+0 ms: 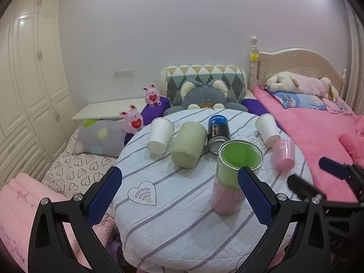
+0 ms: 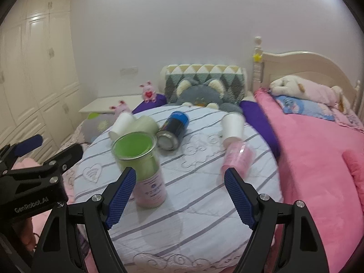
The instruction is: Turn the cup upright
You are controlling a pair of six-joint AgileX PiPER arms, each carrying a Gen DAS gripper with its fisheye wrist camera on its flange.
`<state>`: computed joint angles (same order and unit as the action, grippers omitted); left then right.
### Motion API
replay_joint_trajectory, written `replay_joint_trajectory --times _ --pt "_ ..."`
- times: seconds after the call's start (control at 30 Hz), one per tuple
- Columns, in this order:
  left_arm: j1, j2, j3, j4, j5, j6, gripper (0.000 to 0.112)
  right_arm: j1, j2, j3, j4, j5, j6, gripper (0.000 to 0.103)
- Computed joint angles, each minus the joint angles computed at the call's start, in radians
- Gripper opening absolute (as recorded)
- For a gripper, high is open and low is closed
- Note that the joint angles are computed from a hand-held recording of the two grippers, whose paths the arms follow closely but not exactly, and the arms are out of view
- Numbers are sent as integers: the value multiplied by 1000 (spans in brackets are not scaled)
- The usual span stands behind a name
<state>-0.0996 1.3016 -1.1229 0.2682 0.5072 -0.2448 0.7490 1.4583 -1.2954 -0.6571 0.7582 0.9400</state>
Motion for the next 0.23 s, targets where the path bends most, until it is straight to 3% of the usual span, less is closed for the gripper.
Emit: replay_joint_trajectory --times 0.23 --pt "51 22 -10 -59 -12 58 103 2 61 -40 77 -18 -81 81"
